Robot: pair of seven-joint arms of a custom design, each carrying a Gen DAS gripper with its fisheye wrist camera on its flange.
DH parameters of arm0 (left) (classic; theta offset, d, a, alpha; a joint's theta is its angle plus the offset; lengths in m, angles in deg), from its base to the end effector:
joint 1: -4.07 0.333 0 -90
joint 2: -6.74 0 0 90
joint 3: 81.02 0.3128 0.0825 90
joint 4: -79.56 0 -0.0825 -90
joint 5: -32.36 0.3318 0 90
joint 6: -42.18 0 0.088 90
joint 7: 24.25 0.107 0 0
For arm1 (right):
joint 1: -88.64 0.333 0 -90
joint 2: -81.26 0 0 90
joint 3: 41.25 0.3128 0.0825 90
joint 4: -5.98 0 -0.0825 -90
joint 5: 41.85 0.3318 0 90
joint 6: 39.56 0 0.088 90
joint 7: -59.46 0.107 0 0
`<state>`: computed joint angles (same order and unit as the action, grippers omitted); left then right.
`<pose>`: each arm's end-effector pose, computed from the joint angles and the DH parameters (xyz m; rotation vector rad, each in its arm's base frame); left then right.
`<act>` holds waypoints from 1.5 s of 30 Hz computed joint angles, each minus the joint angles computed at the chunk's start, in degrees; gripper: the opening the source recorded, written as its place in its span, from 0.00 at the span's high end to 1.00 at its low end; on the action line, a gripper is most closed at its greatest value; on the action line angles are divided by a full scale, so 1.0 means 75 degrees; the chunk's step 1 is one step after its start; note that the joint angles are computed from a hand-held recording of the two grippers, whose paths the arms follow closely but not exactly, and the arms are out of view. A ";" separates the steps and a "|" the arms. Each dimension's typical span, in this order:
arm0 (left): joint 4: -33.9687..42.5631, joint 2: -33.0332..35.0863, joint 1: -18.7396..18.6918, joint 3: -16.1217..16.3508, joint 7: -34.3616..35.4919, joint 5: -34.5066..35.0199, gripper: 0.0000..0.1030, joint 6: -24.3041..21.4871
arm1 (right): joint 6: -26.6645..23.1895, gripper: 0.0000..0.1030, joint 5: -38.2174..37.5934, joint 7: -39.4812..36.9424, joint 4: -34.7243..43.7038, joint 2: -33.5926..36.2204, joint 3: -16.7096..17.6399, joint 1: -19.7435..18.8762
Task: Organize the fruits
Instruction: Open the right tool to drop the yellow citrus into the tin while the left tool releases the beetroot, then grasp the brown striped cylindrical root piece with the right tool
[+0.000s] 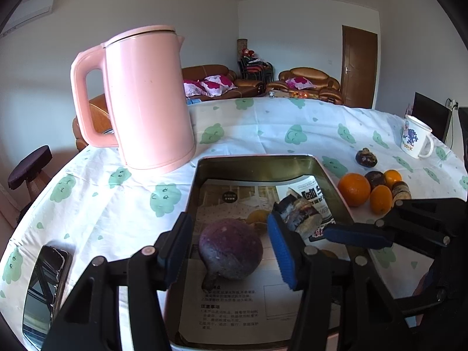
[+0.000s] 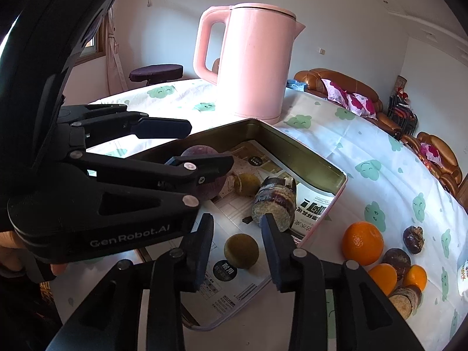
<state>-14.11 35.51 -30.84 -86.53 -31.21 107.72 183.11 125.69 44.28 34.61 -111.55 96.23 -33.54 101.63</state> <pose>0.5117 -0.4233 0.3863 -1.6733 1.5812 -0.7775 0.5418 0.1390 0.3676 -2.2378 0.7095 -0.5433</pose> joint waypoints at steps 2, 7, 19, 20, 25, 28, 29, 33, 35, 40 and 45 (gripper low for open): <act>-0.0057 -0.0059 -0.0073 0.0053 -0.0281 0.0187 0.32 -0.0050 | 0.0040 0.64 0.0173 -0.0143 0.0002 -0.0015 0.0006 -0.0014; -0.0324 -0.0394 -0.0166 0.0047 -0.1429 0.1006 0.16 -0.0297 | -0.0210 0.58 0.0876 -0.0593 -0.0053 -0.0240 -0.0181 -0.0158; 0.1531 0.0757 -0.0479 -0.0110 -0.0285 0.0852 0.08 -0.0132 | -0.0003 0.47 0.1312 -0.0287 0.0368 -0.0141 -0.0885 -0.0823; 0.1820 0.0952 -0.0548 -0.0076 -0.0018 0.0699 0.08 -0.0098 | 0.0055 0.47 0.1261 -0.0172 0.0451 -0.0059 -0.0921 -0.0905; 0.3455 0.2040 -0.0875 0.0078 0.1305 -0.0043 0.08 0.0057 | 0.0107 0.47 0.0529 0.0786 0.0769 0.0271 -0.0930 -0.1308; 0.4336 0.2615 -0.0966 0.0098 0.2206 -0.0619 0.08 0.0126 | -0.0139 0.47 -0.0155 0.1504 0.0835 0.0366 -0.0854 -0.1532; 0.4536 0.2750 -0.0971 0.0114 0.2454 -0.0774 0.07 0.0213 | -0.0218 0.47 -0.0347 0.1649 0.0844 0.0390 -0.0812 -0.1591; 0.5204 0.3172 -0.1078 0.0338 0.3100 -0.1370 0.07 0.0114 | -0.0364 0.47 -0.0865 0.1899 0.0814 0.0457 -0.0631 -0.1742; 0.5189 0.3162 -0.1125 0.0497 0.3157 -0.1575 0.05 0.0169 | -0.0366 0.47 -0.1090 0.2071 0.0800 0.0491 -0.0584 -0.1772; 0.4954 0.3004 -0.1542 0.1189 0.3087 -0.1831 0.05 -0.0333 | -0.0538 0.47 -0.1396 0.2344 0.0791 0.0496 -0.0510 -0.1902; 0.4080 0.2477 -0.1509 0.1366 0.2372 -0.1649 0.03 0.0029 | -0.0650 0.47 -0.2016 0.2830 0.0844 0.0590 -0.0484 -0.1922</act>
